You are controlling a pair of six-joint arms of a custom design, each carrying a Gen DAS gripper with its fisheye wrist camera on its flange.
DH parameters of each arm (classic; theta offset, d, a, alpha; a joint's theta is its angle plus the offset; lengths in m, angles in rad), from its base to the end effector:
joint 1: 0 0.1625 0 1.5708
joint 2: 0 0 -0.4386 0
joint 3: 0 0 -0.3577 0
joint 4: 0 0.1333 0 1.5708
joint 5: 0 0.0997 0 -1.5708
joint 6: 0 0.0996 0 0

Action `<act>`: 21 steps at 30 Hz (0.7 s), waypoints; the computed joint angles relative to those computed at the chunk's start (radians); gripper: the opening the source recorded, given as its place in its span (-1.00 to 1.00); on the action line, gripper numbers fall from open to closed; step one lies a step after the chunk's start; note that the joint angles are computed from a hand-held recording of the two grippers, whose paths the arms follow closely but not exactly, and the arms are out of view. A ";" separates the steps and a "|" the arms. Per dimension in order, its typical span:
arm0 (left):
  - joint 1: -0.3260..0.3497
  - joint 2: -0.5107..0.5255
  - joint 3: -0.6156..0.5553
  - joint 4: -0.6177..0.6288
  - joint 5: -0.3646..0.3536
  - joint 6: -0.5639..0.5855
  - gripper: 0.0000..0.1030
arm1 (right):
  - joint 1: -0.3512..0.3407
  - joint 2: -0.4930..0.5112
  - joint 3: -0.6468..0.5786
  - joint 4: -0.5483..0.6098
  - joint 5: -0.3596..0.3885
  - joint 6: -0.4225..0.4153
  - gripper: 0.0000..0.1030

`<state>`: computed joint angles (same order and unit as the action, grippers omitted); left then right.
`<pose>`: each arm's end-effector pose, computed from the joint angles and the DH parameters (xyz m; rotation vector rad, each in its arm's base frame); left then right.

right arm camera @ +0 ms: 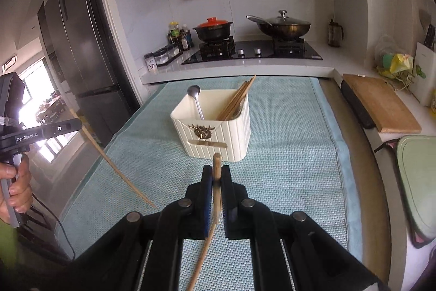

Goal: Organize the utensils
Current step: 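Carry both held chopsticks up over the cream holder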

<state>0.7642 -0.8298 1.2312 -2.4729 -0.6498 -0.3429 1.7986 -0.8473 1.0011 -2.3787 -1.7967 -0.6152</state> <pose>-0.3884 -0.6667 0.3413 0.2524 2.3801 -1.1500 0.2847 -0.7367 0.4201 1.0021 -2.4869 0.8334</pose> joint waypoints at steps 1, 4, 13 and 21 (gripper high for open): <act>-0.004 -0.002 0.004 -0.003 0.006 0.005 -0.93 | 0.007 -0.005 0.013 -0.025 0.001 -0.010 -0.88; -0.017 -0.006 0.018 -0.007 0.039 0.013 -0.93 | 0.020 -0.009 0.021 -0.056 0.013 -0.026 -0.88; -0.031 0.006 0.031 0.006 0.120 0.022 -0.93 | 0.036 0.004 -0.008 -0.046 0.021 -0.020 -0.88; -0.043 0.021 0.037 -0.024 0.181 0.070 -0.93 | 0.036 0.006 -0.013 -0.030 0.015 -0.007 -0.88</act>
<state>0.7216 -0.8083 1.2684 -2.4973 -0.4684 -0.2732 1.8347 -0.8413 0.9877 -2.4083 -1.7821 -0.6218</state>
